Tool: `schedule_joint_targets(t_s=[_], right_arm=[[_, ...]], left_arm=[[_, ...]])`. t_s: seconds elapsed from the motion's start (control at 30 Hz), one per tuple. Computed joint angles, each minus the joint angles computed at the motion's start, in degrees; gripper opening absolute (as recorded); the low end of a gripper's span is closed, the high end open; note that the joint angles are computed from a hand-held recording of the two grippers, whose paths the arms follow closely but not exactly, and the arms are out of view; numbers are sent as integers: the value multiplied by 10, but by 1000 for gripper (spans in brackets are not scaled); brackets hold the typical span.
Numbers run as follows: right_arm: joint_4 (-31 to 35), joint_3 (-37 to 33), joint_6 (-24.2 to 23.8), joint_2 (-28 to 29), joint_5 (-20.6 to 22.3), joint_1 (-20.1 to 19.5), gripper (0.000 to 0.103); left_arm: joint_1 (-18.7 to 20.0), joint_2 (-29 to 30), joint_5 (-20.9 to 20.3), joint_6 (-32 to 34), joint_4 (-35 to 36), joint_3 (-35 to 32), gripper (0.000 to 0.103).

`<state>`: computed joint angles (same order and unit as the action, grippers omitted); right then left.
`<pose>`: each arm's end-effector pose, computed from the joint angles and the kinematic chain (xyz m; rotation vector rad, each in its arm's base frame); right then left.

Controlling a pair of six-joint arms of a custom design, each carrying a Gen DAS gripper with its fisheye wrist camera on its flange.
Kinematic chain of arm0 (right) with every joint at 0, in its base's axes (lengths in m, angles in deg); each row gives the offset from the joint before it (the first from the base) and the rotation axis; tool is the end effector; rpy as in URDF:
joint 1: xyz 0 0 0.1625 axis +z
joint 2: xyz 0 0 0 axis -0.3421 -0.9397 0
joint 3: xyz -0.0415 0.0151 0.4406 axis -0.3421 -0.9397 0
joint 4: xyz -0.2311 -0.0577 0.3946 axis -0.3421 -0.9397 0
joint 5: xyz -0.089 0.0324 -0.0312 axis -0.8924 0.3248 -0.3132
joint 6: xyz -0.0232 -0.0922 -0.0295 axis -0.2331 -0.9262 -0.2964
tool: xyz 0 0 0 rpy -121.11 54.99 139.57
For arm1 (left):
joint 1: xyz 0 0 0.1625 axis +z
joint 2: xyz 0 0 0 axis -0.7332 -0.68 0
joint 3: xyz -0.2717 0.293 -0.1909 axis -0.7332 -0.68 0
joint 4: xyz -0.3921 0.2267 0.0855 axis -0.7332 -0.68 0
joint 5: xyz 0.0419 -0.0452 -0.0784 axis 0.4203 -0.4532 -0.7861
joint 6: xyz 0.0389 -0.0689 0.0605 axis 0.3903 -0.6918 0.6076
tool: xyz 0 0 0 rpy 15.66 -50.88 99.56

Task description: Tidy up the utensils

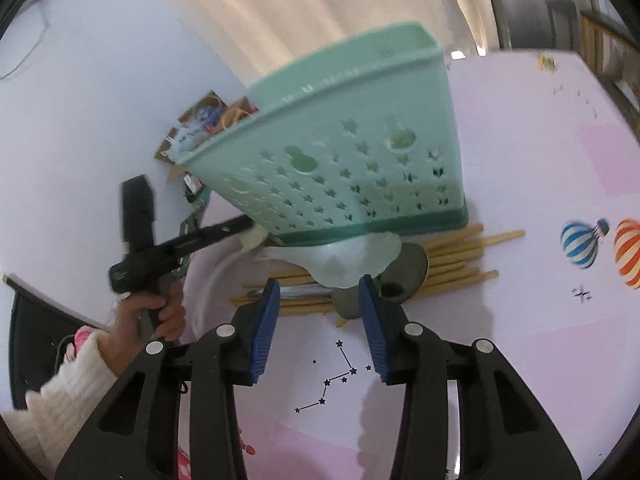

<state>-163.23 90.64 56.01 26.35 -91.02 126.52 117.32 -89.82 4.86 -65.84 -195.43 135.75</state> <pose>0.2753 -0.5748 0.1465 0.1416 -2.8067 0.7788 -0.0812 -0.6962 0.2568 0.5093 2.8256 -0.5900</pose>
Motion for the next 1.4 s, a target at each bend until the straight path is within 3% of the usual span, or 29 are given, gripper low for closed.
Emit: schedule_joint_targets(t_s=[0.2, 0.37, 0.53, 0.63, 0.87, 0.97, 1.07, 1.23, 1.4], right_arm=[[33, -17, 35, 15, -30, -4, 40], [76, -31, 109, 25, -31, -19, 41], [59, -41, 124, 39, 19, -38, 41], [41, -32, 156, 39, 69, -53, 41], [73, -27, 198, 18, 61, -56, 41], [51, -27, 197, 14, 78, -56, 41], [71, -47, 178, 19, 88, -54, 41], [110, -57, 212, 23, 81, -63, 41], [108, -74, 200, 36, 48, -58, 41]], left_arm=[[-12, -24, 21, 18, -51, 34, 1], [-20, -42, 35, 21, -57, 47, 1], [-20, -47, 30, 16, -58, 47, 1], [-17, -51, 25, 2, -55, 48, 1], [-10, -61, 19, 0, -61, 51, 1], [-11, -64, 25, 0, -57, 54, 1], [-12, -65, 27, 2, -58, 56, 1], [-8, -67, 16, -22, -50, 55, 1], [-10, -67, 28, -13, -57, 56, 1]])
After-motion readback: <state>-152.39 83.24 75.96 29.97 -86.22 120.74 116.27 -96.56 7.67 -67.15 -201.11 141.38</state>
